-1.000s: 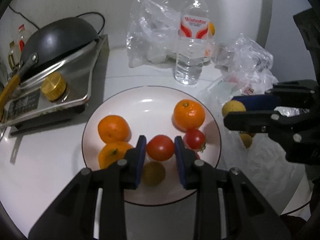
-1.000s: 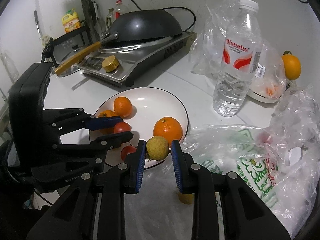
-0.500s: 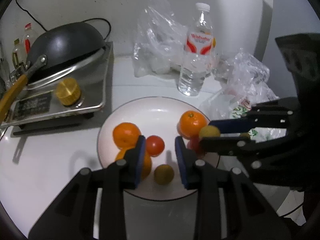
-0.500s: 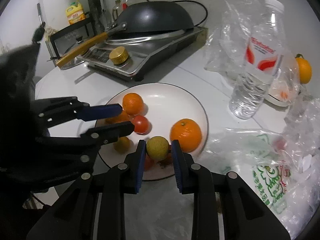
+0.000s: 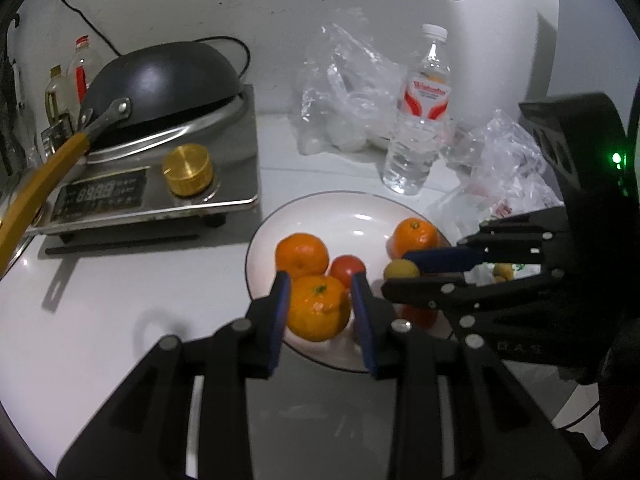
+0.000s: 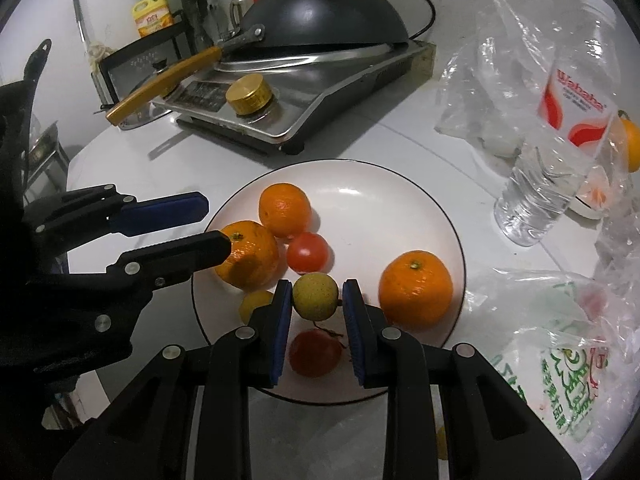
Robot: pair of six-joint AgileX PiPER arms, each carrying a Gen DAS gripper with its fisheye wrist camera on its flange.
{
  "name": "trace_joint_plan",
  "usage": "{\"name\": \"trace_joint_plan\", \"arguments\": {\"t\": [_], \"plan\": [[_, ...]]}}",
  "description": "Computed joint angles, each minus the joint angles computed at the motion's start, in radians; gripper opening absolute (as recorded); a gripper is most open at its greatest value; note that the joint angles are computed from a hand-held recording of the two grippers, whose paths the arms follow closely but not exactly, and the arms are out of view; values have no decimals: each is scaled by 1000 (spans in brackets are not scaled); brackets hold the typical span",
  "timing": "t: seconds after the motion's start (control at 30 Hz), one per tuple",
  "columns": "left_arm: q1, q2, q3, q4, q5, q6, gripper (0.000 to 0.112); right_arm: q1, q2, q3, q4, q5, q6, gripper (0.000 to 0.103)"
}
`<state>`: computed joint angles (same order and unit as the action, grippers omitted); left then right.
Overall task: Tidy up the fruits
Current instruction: 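Release the tomato from the left gripper while the right gripper releases the yellow fruit onto the plate, then grasp a small yellow fruit with the right gripper while the left gripper grasps another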
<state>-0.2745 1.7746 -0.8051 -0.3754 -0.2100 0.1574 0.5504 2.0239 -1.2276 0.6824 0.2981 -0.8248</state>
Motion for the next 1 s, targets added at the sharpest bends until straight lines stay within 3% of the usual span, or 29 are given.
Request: {"name": "trace_joint_plan", "arguments": {"t": [0.17,0.43,0.73,0.77,0.83,1.0], "plan": [[0,-4,18,-28,-12,18,33,4,-7,13,35,-7,-27,28],[-35,-16,16,-212,-17,187,34,-17,-70,86,172,-32,-168,35],[-128,-29,13,-457,-49,399,36,-127,-243,265,380,-79,-397,35],[-140,-28,9,-485,-53,425,38,-145,-258,282,404,-82,-422,35],[-162,-32,7,-491,-64,416,62,-184,-282,315,465,-84,-489,35],[-205,-31,-15,-565,-59,486,62,-275,-292,371,601,-66,-649,35]]}}
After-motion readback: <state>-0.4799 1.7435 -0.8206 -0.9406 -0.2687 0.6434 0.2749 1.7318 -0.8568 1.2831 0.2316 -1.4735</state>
